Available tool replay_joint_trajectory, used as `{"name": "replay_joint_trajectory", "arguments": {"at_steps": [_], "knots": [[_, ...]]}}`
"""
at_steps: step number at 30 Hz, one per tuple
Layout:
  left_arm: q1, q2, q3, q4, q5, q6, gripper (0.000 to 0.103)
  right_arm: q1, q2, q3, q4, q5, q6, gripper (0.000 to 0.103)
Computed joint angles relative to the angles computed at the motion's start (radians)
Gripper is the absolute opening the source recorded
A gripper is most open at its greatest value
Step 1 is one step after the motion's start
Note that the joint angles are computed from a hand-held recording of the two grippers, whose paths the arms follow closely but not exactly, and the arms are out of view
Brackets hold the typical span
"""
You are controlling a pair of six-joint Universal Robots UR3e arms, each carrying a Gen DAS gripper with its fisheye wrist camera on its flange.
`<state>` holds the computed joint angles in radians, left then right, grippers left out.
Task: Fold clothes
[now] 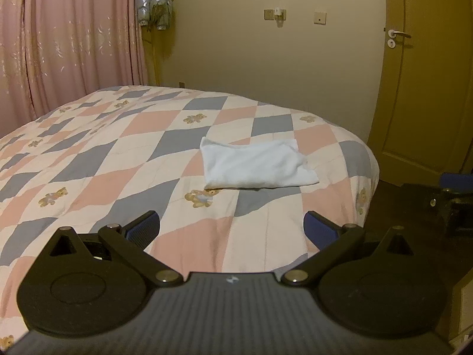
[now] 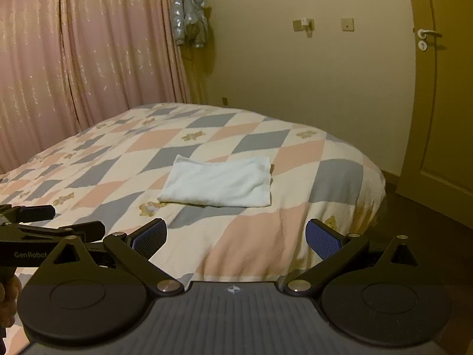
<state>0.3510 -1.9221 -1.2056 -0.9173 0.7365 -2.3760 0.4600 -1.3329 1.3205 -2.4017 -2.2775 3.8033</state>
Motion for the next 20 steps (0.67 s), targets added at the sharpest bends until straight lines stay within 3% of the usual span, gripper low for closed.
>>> {"name": "replay_joint_trajectory", "arguments": {"at_steps": [5,20], "knots": [[0.035,0.065,-0.050,-0.049,-0.031,0.037,0.102,0.037,-0.010,-0.033,0.052,-0.025,0.026,0.103],[0.074,0.169,-0.170,-0.012,-0.050,0.057,0.102,0.115,-0.045,-0.035,0.132,-0.076,0.095,0.103]]}}
